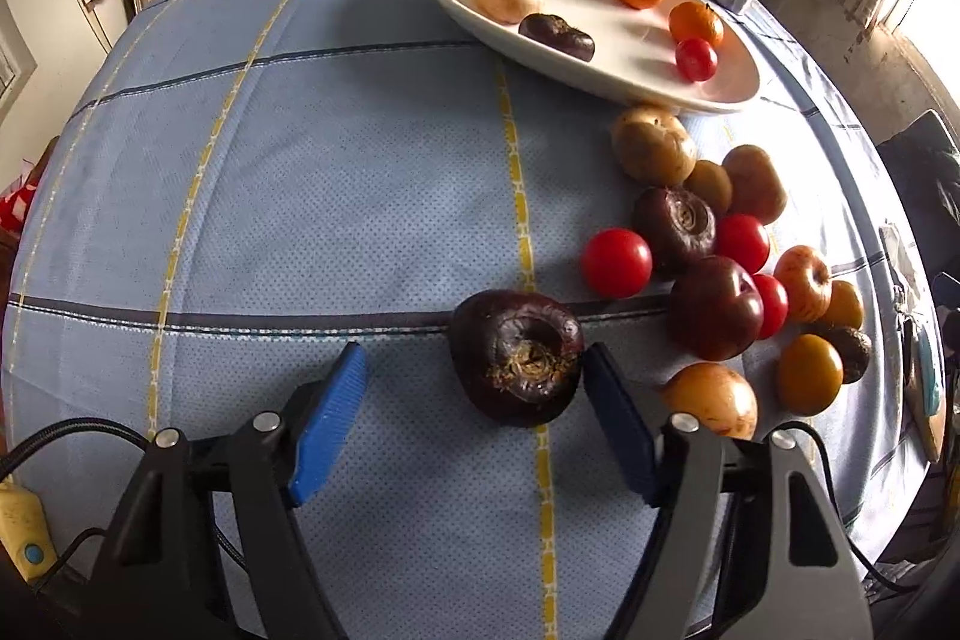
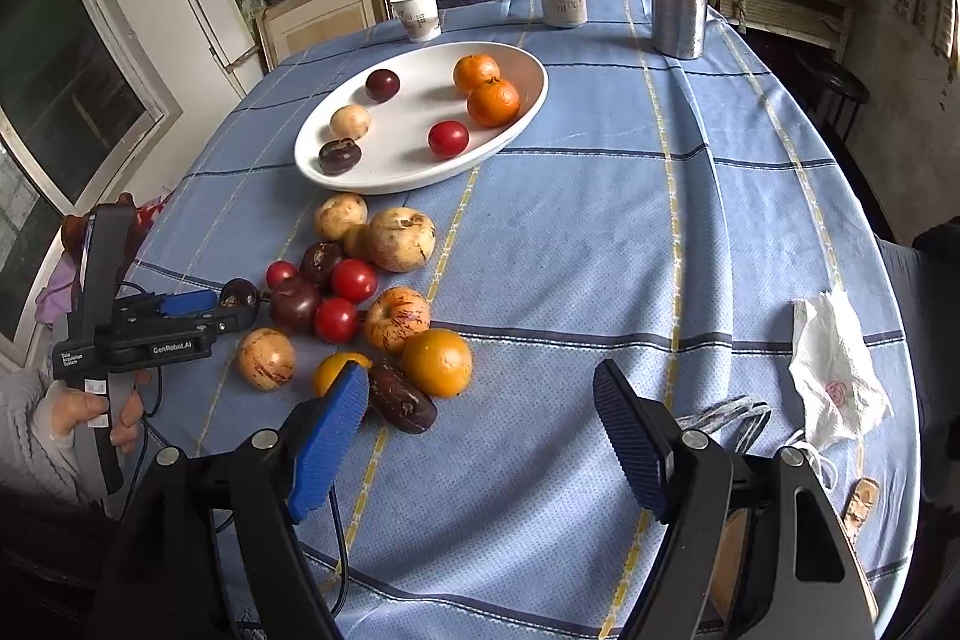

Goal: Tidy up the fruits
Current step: 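Lower the left tool to the dark plum and close on it, then lift the plum with the left tool while the right tool grasps a brown date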

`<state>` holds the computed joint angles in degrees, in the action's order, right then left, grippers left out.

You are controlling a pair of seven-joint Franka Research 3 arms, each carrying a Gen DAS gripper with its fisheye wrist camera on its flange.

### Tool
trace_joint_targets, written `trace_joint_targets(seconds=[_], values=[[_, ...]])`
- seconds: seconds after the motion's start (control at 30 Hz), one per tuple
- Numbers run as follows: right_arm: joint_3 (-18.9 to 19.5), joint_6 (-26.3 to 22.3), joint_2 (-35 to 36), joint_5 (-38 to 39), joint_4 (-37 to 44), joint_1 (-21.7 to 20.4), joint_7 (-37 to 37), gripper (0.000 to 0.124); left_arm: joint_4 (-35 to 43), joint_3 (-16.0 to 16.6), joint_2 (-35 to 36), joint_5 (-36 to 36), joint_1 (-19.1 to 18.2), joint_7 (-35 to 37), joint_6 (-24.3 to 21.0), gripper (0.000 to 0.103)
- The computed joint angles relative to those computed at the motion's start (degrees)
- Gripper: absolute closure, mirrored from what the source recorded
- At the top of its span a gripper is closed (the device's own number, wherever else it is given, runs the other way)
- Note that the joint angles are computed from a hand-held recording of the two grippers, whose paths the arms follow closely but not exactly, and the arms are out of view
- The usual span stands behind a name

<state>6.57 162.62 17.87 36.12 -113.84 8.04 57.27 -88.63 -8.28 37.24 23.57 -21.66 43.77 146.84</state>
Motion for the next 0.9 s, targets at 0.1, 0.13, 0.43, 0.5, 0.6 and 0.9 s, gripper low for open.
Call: trace_joint_targets(seconds=[0.1,0.13,0.43,0.5,0.6,0.9], values=[[0.0,-0.4,0.0,-0.1,0.0,0.0,-0.1,0.046,0.1,0.5,0.1,0.7,-0.5,-0.8,0.2,0.032],[0.0,-0.5,0.0,0.0,0.0,-0.1,-0.3,0.046,0.1,0.7,0.1,1.0,-0.7,-1.3,0.6,0.036],[0.3,-3.5,2.9,-0.3,2.6,0.0,-1.6,0.046,-4.6,1.3,-3.5,1.7,-0.4,-4.9,1.5,0.057],[0.1,-5.1,4.1,-1.4,3.7,0.3,-1.1,0.046,-6.7,1.5,-5.1,2.2,-0.1,-6.4,2.0,0.057],[1.5,-7.1,5.2,0.1,5.3,-0.7,-3.0,0.050,-9.6,1.4,-7.5,3.0,0.3,-8.2,2.2,0.057],[1.4,-11.8,7.6,-0.1,8.5,0.1,-4.4,0.079,-13.1,0.2,-10.1,3.9,1.4,-9.9,2.3,0.057]])
